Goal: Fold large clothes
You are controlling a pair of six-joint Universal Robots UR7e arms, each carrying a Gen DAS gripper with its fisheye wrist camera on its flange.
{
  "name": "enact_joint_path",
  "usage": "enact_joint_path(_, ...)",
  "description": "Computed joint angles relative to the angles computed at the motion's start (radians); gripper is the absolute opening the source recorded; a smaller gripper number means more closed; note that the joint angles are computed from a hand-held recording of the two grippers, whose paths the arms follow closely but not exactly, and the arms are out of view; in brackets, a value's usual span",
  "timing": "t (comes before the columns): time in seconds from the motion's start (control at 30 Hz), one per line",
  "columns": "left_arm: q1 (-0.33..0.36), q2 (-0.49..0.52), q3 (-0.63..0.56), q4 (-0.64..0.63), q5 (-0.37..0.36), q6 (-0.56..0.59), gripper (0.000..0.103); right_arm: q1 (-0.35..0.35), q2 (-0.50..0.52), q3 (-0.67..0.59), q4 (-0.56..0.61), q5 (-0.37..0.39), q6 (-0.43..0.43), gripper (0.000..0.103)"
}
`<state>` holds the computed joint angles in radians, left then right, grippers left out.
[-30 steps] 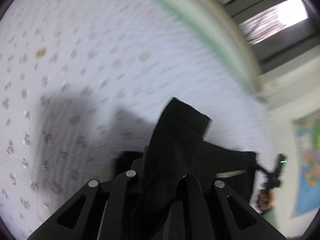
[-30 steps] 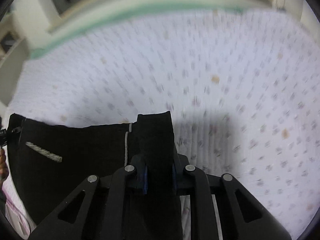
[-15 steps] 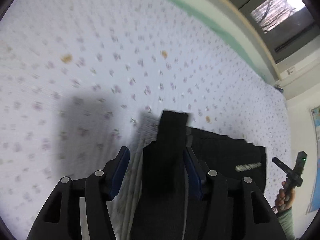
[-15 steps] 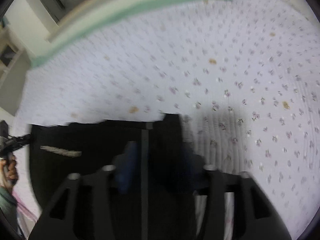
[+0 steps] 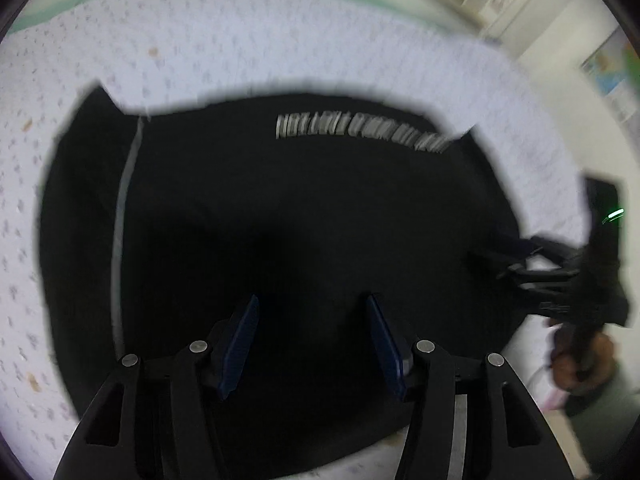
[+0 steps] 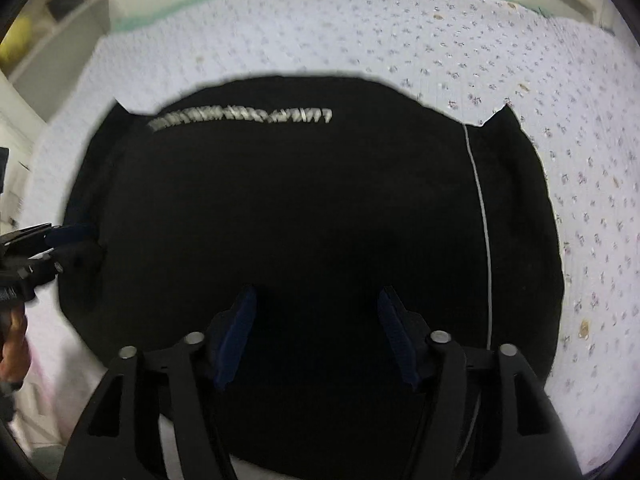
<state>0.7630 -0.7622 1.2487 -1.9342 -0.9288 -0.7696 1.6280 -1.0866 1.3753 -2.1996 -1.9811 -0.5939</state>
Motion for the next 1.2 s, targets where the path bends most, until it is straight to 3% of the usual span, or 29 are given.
enact_joint_path(0.03, 0.015, 0.011, -0.001, 0.009, -0.013, -0.025, 0.057, -0.002, 0.014, 0.004, -0.012, -0.035, -0.008, 0.078)
enact_joint_path(0.13, 0.048, 0.008, 0.007, -0.034, -0.056, -0.068, 0.057, -0.020, 0.030, -0.001, 0.005, -0.029, 0.034, 0.080)
enact_joint_path(0.23, 0.043, 0.004, -0.028, 0.015, -0.077, -0.053, 0.057, -0.012, 0.035, -0.023, 0.041, -0.048, 0.047, 0.079)
enact_joint_path(0.27, 0.039, 0.000, -0.036, 0.026, -0.082, -0.044, 0.057, -0.008, 0.036, -0.051, 0.083, -0.035, 0.062, 0.074)
enact_joint_path(0.37, 0.019, -0.023, -0.050, -0.009, -0.065, 0.012, 0.057, 0.003, 0.035, -0.106, 0.092, 0.043, 0.046, 0.073)
enact_joint_path(0.53, 0.036, 0.013, -0.132, -0.056, -0.016, 0.064, 0.057, 0.024, 0.141, -0.229, 0.021, 0.025, 0.054, 0.073)
enact_joint_path(0.67, 0.099, 0.060, -0.187, 0.081, -0.034, -0.036, 0.057, -0.019, 0.216, -0.299, 0.088, 0.036, 0.109, 0.074)
enact_joint_path(0.8, 0.122, 0.053, -0.181, 0.051, -0.067, -0.048, 0.057, -0.035, 0.231, -0.324, 0.121, 0.044, 0.131, 0.074)
enact_joint_path(0.93, 0.097, -0.004, -0.105, -0.003, -0.060, -0.008, 0.057, -0.034, 0.173, -0.293, 0.140, 0.081, 0.111, 0.070)
enact_joint_path(1.07, 0.037, -0.148, 0.073, -0.069, -0.066, 0.008, 0.057, -0.038, 0.024, -0.158, 0.115, 0.138, -0.018, 0.070)
enact_joint_path(1.2, 0.024, -0.217, 0.183, -0.071, -0.146, 0.010, 0.057, -0.051, -0.070, -0.019, 0.126, 0.104, -0.045, 0.071)
